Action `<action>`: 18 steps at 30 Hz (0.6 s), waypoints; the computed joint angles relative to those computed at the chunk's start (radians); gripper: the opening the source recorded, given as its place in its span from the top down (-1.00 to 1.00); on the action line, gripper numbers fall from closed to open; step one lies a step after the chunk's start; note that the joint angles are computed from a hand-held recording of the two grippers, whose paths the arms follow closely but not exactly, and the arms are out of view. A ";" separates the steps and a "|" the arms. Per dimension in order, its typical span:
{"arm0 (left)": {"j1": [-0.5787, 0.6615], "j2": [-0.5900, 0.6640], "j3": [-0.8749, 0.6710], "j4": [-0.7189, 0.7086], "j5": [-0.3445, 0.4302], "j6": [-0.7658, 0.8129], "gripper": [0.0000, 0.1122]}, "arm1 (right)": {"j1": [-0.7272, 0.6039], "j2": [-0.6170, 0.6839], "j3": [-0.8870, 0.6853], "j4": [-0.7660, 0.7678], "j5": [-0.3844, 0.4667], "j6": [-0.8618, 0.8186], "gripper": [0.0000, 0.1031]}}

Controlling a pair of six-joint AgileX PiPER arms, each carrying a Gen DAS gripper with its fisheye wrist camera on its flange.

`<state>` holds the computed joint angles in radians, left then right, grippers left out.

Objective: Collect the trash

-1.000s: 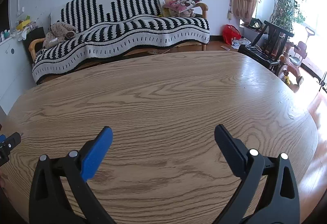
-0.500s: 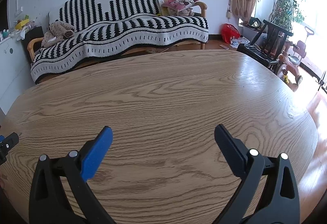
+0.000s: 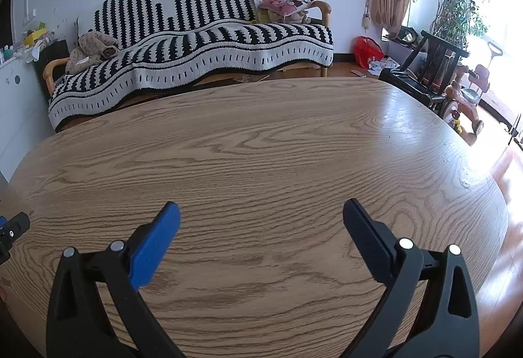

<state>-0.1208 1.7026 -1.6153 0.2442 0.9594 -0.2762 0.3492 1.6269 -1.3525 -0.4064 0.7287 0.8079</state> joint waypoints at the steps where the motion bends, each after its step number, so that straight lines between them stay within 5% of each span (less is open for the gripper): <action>1: -0.004 0.002 -0.001 0.003 0.003 -0.002 -0.72 | -0.001 0.001 -0.001 0.002 0.000 -0.001 -0.86; 18: -0.087 0.012 0.023 0.124 0.018 0.002 -0.72 | -0.010 0.000 0.002 0.007 -0.002 -0.015 -0.86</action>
<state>-0.2080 1.7145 -1.5919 0.3681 0.9776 -0.2744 0.3390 1.6265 -1.3502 -0.3992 0.7269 0.7927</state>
